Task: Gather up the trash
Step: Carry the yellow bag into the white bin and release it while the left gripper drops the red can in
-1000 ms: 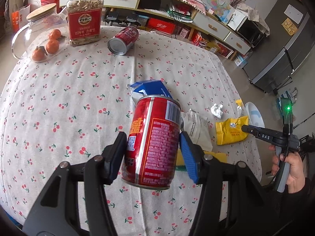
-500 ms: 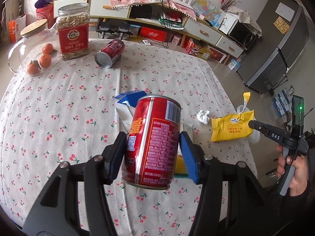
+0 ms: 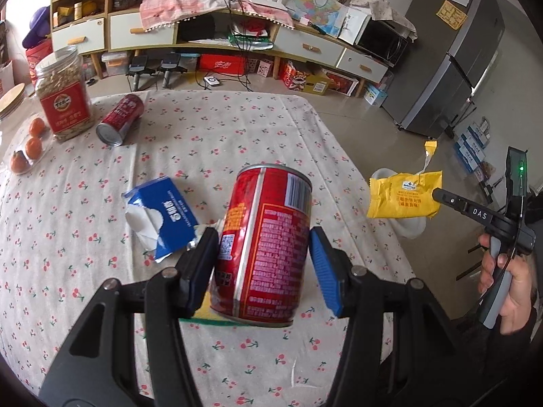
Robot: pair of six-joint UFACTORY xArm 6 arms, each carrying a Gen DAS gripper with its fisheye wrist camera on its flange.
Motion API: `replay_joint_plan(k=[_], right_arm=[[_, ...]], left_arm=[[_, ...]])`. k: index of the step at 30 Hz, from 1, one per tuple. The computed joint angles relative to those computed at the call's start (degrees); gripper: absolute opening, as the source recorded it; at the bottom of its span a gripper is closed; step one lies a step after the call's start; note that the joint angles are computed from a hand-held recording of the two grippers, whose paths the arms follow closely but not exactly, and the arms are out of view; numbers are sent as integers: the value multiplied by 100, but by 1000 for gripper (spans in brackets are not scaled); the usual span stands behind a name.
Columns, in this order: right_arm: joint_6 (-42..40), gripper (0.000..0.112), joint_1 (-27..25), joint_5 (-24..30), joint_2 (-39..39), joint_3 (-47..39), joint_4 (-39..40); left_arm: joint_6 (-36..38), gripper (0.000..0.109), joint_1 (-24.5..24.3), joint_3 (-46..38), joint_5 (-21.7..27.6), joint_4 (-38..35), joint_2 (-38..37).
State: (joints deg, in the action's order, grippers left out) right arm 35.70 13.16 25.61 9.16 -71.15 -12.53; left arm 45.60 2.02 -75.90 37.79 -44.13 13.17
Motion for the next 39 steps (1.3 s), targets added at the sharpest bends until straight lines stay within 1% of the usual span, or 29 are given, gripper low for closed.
replay_joint_plan(k=[5,9,11,13,17,20,23,24,25,27,29,30,31,36,39], right_arm=[[409,11,-424,-162,-430,563,-170],[858,11,-785,-168,-739,926,-600],[926,11,-958,-181,-843,1075,-581],[844,11,-1109,-215,-895,1190,-403],[814,11,-1323,-130,-838,1191,-319],[623,11,-1415,-79,-608,1013,-160],[482,12,-1436,-62,-338,801,6],[424,15,-1438,7,-205,677,69],[400,15,-1438,46,-151,643,115],[201,18,-1442,153,42,450,395],[269,29,-1464,241,72,406,332],[444,39,-1474,279,43,419,149],[559,44,-1491,266,-9,466,37],[818,47,-1619,109,-360,864,-172],[953,49,-1716,32,-639,1183,-304]], left_arm=[[-42,57,-398,-124,-37,6,56],[-134,57,-752,-279,-62,88,200],[-164,57,-923,-340,-85,118,274],[-203,57,-1061,-409,-74,154,356],[-401,57,-1287,-665,-2,326,606],[-503,57,-1391,-848,94,375,755],[-645,57,-1509,-979,88,449,882],[-690,57,-1539,-1037,116,451,928],[-737,57,-1568,-1110,158,449,988],[-834,57,-1632,-1256,208,477,1105],[-927,57,-1695,-1406,261,519,1231],[-951,57,-1726,-1477,290,532,1290],[-979,57,-1759,-1558,323,556,1359],[-1169,57,-1997,-2010,469,717,1709],[-1222,57,-2180,-2284,472,798,1915]])
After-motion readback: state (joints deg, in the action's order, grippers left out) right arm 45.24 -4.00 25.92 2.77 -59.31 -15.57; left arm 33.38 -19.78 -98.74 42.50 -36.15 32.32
